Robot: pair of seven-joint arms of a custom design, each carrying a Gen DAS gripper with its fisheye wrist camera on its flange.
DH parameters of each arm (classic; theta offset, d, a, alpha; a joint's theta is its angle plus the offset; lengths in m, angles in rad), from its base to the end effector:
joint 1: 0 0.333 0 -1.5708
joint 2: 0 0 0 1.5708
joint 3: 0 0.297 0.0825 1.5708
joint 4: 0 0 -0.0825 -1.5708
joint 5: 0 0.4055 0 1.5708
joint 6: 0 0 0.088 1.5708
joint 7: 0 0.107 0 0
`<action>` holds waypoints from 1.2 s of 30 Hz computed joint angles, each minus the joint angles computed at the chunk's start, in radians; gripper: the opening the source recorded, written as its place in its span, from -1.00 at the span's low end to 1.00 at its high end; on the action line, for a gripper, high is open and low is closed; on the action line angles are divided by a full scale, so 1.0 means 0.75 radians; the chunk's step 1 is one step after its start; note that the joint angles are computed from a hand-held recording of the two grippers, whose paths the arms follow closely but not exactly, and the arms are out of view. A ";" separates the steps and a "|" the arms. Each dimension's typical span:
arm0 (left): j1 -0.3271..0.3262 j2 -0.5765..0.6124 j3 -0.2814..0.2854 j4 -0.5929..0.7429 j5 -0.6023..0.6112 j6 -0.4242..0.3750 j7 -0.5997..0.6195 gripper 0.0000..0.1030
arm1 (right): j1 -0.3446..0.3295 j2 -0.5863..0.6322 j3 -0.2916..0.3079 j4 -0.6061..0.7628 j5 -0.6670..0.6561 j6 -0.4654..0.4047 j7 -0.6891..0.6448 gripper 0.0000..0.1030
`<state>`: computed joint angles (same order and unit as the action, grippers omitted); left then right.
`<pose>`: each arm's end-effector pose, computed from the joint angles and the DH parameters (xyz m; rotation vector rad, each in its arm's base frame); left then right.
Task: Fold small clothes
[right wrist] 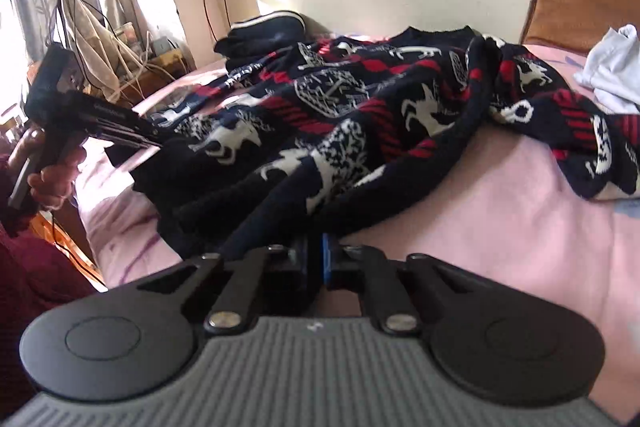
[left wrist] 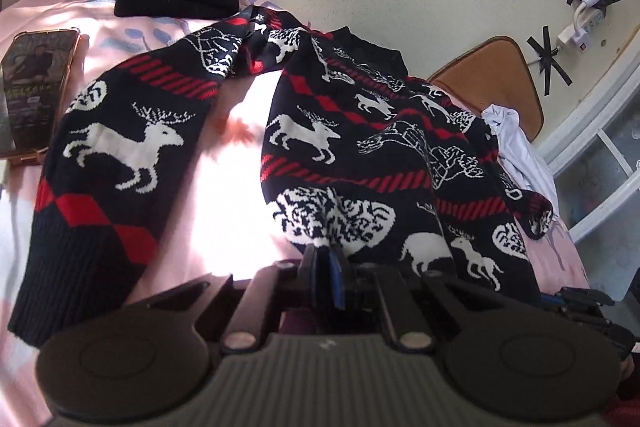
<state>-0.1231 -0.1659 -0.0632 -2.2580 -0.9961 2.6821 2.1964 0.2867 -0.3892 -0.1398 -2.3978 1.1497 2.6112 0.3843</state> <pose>0.5458 -0.0769 0.4568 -1.9388 1.9977 -1.2538 0.4924 0.0496 0.4890 -1.8218 1.1284 -0.2849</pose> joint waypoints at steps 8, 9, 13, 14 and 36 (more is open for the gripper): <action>0.067 -0.359 0.035 -0.204 0.301 -0.062 -0.067 -0.88 | -0.152 -0.157 -0.122 0.016 -0.220 -0.363 0.119 -0.82; 0.079 -0.352 0.032 -0.204 0.369 -0.092 -0.112 -0.85 | -0.167 -0.136 -0.114 0.030 -0.280 -0.400 0.146 -0.81; 0.097 -0.283 0.040 -0.195 0.528 -0.022 -0.258 -0.79 | -0.190 -0.060 -0.113 0.050 -0.268 -0.319 0.165 -0.69; 0.077 -0.271 0.062 -0.187 0.507 0.018 -0.263 -0.76 | -0.185 -0.041 -0.135 0.062 -0.185 -0.294 0.176 -0.67; -0.140 0.597 -0.094 0.615 -0.139 0.184 0.348 0.02 | -0.254 0.407 0.041 0.335 -0.011 0.451 0.355 -0.66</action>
